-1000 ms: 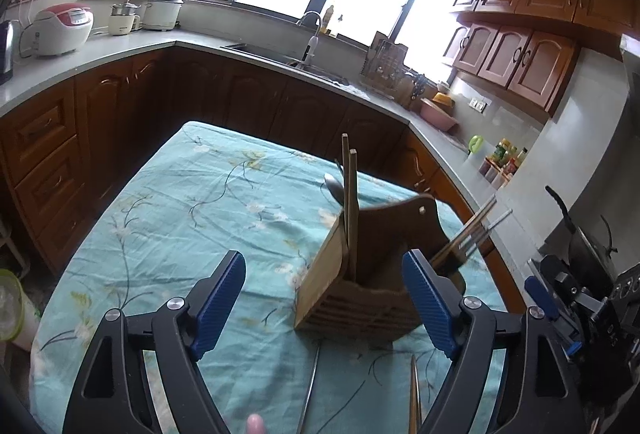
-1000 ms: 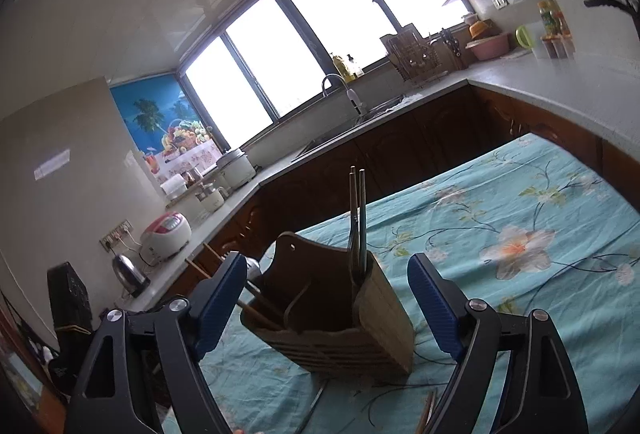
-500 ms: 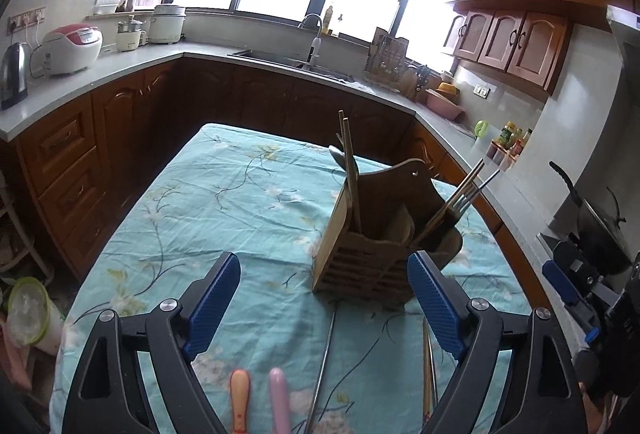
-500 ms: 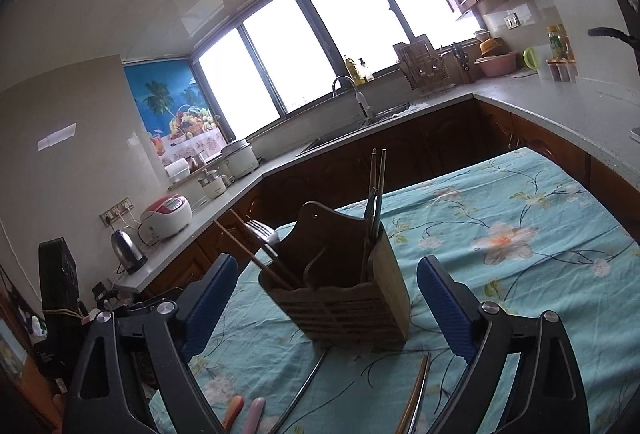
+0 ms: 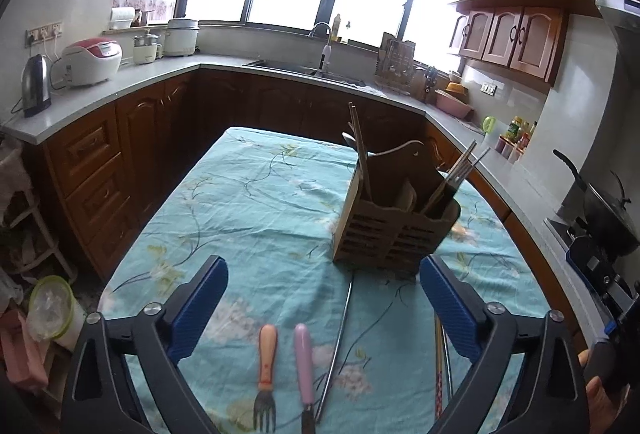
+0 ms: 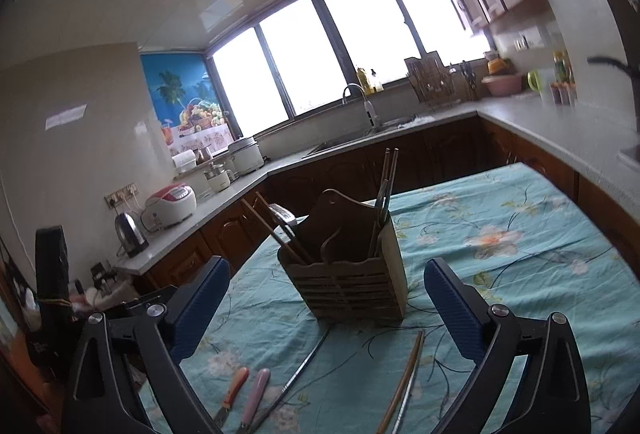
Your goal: Organize utensils
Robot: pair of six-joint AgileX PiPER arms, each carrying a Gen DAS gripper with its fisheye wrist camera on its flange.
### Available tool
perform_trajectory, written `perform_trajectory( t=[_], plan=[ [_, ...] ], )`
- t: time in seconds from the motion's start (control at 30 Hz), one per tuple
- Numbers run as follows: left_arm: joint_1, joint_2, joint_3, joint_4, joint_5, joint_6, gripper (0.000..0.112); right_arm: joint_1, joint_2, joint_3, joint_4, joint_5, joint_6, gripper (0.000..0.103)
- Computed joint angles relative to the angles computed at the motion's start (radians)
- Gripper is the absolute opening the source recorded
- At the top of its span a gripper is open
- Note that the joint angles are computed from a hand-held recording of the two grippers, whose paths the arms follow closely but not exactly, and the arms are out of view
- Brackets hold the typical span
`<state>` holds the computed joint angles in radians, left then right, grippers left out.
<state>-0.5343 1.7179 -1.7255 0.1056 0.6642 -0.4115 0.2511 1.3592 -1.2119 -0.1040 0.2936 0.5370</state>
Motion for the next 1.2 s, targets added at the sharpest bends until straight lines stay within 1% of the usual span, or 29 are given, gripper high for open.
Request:
perform_trajectory(
  t=[0.13, 0.2, 0.3, 0.4, 0.47, 0.53, 0.57, 0.7, 0.73, 0.83, 0.9, 1.0, 1.1, 1.2],
  plan=[
    [-0.009, -0.106, 0.138, 0.021, -0.044, -0.019, 0.102, 0.071, -0.055, 0.033, -0.253, 0.035, 0.194, 0.101],
    [-0.017, -0.144, 0.186, 0.056, -0.062, -0.039, 0.102, 0.098, -0.082, 0.050, -0.319, 0.052, 0.246, 0.102],
    [-0.038, -0.207, 0.265, 0.133, -0.098, -0.097, 0.102, 0.154, -0.114, 0.066, -0.454, 0.101, 0.350, 0.103],
    [-0.080, -0.289, 0.374, 0.307, -0.150, -0.261, 0.102, 0.210, -0.137, 0.083, -0.555, 0.151, 0.416, 0.103],
    [-0.108, -0.334, 0.433, 0.399, -0.173, -0.339, 0.102, 0.245, -0.144, 0.091, -0.606, 0.191, 0.451, 0.103],
    [-0.142, -0.359, 0.467, 0.520, -0.161, -0.432, 0.102, 0.257, -0.154, 0.102, -0.599, 0.205, 0.449, 0.103],
    [-0.162, -0.371, 0.475, 0.558, -0.142, -0.456, 0.102, 0.265, -0.159, 0.104, -0.600, 0.220, 0.455, 0.103],
    [-0.203, -0.389, 0.504, 0.606, -0.105, -0.505, 0.102, 0.317, -0.191, 0.123, -0.687, 0.274, 0.529, 0.103],
    [-0.209, -0.391, 0.508, 0.613, -0.100, -0.509, 0.102, 0.338, -0.198, 0.124, -0.721, 0.297, 0.554, 0.103],
    [-0.255, -0.394, 0.533, 0.712, -0.066, -0.596, 0.102, 0.408, -0.225, 0.143, -0.843, 0.352, 0.653, 0.103],
    [-0.265, -0.391, 0.535, 0.723, -0.056, -0.606, 0.102, 0.440, -0.240, 0.163, -0.900, 0.375, 0.702, 0.103],
    [-0.271, -0.384, 0.546, 0.725, -0.062, -0.622, 0.102, 0.457, -0.254, 0.199, -0.947, 0.382, 0.759, 0.103],
    [-0.289, -0.369, 0.552, 0.757, -0.045, -0.650, 0.102, 0.446, -0.259, 0.236, -0.962, 0.364, 0.803, 0.103],
    [-0.309, -0.363, 0.547, 0.767, -0.019, -0.658, 0.102, 0.459, -0.263, 0.280, -1.005, 0.365, 0.875, 0.103]
  ],
)
